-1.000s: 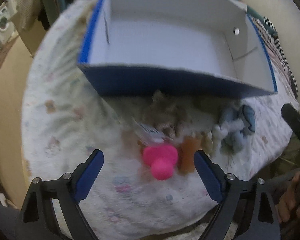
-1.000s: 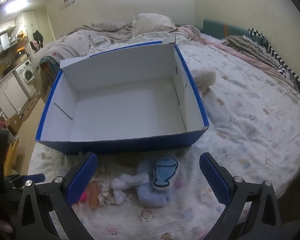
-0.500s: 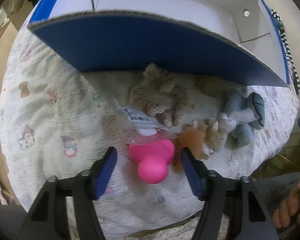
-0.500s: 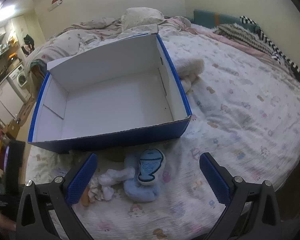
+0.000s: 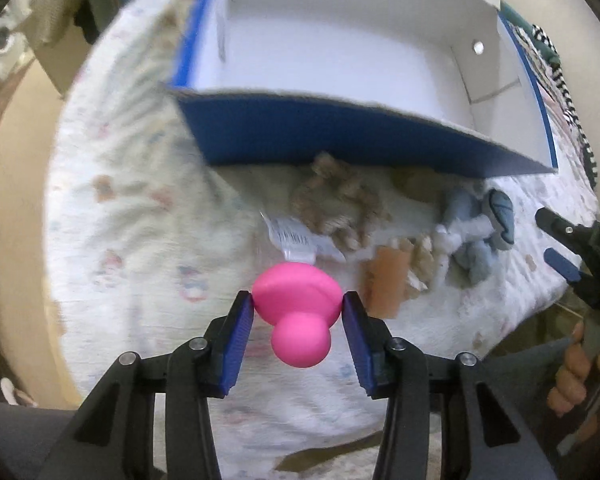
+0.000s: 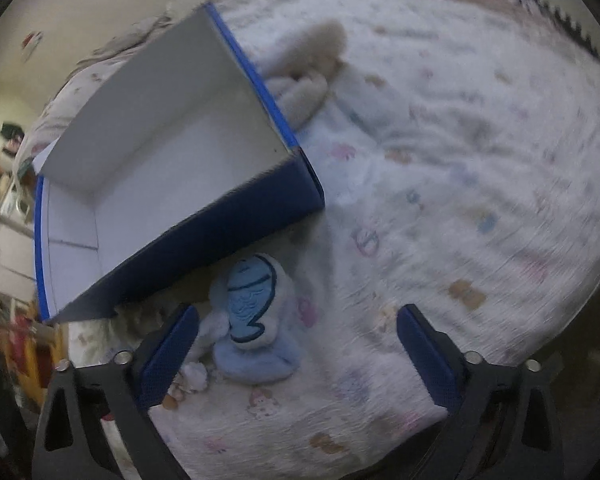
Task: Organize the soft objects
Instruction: 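Grasp the pink rubber toy with the left tool while the right tool grasps the blue fish plush, then carry both items into the box and open both tools to release them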
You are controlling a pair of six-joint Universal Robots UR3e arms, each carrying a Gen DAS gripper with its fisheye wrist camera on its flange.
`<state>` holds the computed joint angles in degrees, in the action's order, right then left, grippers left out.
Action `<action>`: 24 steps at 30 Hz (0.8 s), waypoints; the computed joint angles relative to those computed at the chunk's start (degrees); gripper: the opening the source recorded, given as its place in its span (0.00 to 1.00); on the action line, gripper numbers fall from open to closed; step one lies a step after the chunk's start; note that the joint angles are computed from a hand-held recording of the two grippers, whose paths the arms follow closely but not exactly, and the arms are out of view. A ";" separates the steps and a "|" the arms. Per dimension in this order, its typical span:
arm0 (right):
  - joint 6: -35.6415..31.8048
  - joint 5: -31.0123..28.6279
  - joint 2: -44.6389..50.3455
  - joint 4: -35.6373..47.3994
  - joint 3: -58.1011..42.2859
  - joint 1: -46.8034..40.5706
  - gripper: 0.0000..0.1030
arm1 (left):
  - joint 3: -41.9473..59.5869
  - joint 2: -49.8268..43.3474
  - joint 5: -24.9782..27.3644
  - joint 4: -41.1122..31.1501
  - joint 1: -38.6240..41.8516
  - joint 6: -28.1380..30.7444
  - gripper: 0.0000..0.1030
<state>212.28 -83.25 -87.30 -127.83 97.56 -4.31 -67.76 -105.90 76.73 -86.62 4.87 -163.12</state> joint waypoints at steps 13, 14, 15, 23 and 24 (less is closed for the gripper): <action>-0.95 4.19 9.70 0.16 -5.34 1.16 0.27 | -2.76 4.21 2.08 6.20 4.61 -0.68 0.41; -1.02 3.31 9.17 -0.46 -5.10 1.67 0.27 | -3.08 4.45 2.00 6.40 4.81 -0.69 0.41; -1.01 2.79 7.98 -1.22 -4.24 1.92 0.27 | -3.72 4.83 1.89 6.80 4.90 -0.86 0.41; -0.58 -1.27 -0.59 3.37 -6.24 5.58 0.26 | 1.34 6.92 0.89 1.44 5.82 -0.60 0.41; -0.95 -1.26 -1.47 4.62 -7.32 6.18 0.26 | 3.82 6.34 1.05 -0.38 5.56 -0.37 0.41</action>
